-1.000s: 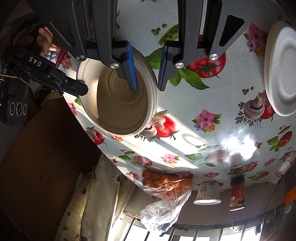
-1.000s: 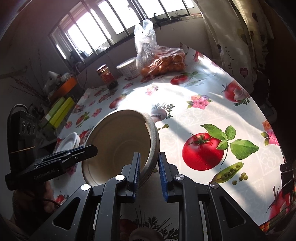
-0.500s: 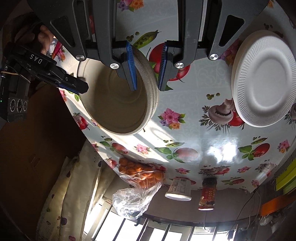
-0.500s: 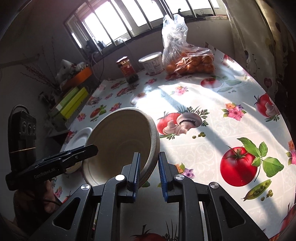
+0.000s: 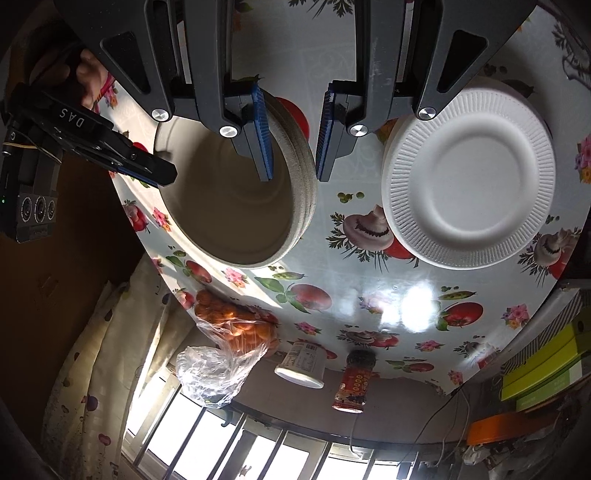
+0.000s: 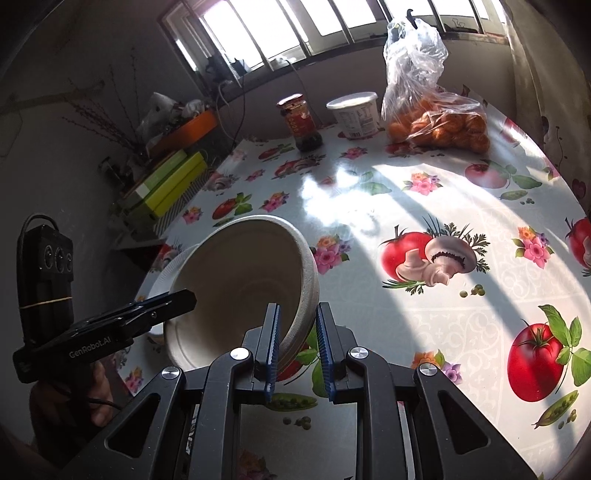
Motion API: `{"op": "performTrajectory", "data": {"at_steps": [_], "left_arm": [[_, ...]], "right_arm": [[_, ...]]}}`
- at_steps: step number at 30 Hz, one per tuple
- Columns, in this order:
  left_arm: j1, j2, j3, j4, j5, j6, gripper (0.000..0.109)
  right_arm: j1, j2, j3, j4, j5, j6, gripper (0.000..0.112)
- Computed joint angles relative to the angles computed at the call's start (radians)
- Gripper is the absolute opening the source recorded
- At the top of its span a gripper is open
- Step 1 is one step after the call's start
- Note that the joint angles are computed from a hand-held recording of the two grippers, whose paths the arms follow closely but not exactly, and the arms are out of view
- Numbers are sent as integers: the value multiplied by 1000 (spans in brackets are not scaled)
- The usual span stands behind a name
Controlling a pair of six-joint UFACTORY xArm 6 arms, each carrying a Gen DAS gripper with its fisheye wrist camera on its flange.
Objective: Organize plates and bowls
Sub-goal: 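Carry the nested bowls with the left gripper over the white plate stack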
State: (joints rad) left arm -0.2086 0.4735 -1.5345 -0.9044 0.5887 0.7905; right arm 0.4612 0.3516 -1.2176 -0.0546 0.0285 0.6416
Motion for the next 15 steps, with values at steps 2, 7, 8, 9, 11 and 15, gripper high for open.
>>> {"op": "performTrajectory", "data": {"at_steps": [2,7,8,9,11,15], "left_arm": [[12,-4,5,-5,-6,-2,25],[38,-11,18,-1,-21,-20,25],[44,-11,20,-2,-23,-23,25],[49,-12,22,-4,-25,-21,25],[61,-15,27,-7,-28,-22,25],[82,-19,33,-11,-35,-24,25]], "right_arm": [[14,21,-35,70,14,-73,19],[42,78,-135,184,57,-201,19],[46,89,-154,196,63,-216,19],[50,98,-170,204,70,-227,19],[59,122,-207,241,86,-265,19],[73,177,-294,300,123,-322,19]]}}
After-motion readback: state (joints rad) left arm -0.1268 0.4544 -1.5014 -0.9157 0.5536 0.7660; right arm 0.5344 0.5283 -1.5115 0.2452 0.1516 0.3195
